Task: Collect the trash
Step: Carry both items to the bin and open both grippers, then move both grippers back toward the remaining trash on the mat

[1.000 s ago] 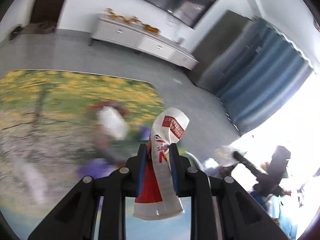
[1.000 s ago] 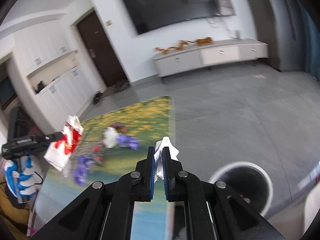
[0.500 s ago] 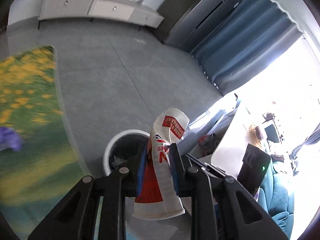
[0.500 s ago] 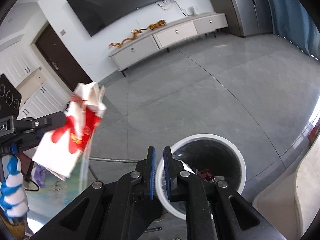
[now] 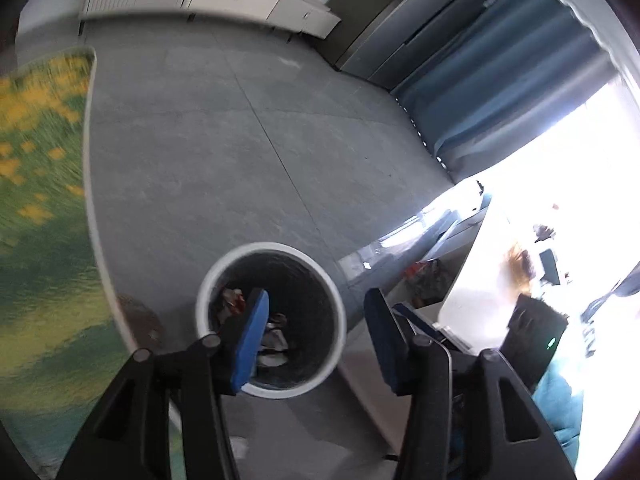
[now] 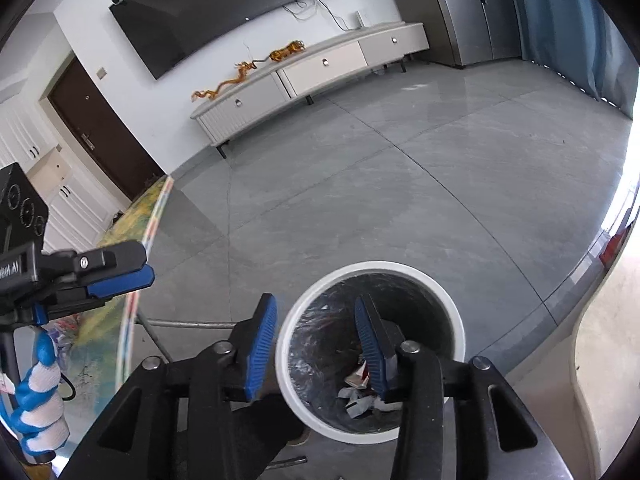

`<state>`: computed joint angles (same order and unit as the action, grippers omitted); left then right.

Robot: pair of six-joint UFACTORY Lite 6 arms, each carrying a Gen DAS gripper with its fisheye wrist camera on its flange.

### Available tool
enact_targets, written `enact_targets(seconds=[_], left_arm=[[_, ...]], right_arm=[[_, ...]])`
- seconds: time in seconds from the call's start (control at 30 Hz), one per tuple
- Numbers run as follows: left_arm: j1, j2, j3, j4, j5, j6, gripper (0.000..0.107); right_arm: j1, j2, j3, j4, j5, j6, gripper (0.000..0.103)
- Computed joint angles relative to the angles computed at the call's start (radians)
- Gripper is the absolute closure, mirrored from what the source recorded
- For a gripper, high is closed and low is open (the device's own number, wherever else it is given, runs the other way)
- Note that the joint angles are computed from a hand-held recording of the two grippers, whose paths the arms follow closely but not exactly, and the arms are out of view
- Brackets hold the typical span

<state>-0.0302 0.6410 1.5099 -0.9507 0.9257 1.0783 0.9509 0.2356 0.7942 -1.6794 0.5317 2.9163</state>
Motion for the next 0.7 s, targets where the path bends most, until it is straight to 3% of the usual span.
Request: enact_targets(seconds=[0.17, 0.33, 0.47, 0.7], left_arm=[[0.062, -0.268, -0.246, -0.051, -0.088, 0.2, 0.059], [0.229, -0.471, -0.392, -0.102, -0.038, 0.362, 0.059], [0.444, -0.511, -0.361, -0.073, 0.102, 0.423, 0.059], [0.781, -0.347, -0.091, -0.018, 0.294, 0.486, 0.059]], right_arm=[[0.114, -0.04, 0.112, 0.228, 0.14, -0.261, 0.043], [0.212, -0.002, 0.334, 0.361, 0.305, -0.496, 0.025], [0.27, 0.086, 0.557, 0.396, 0.398, -0.638, 0.016], [0.284, 0.317, 0.975, 0.436, 0.369, -0.87, 0.016]])
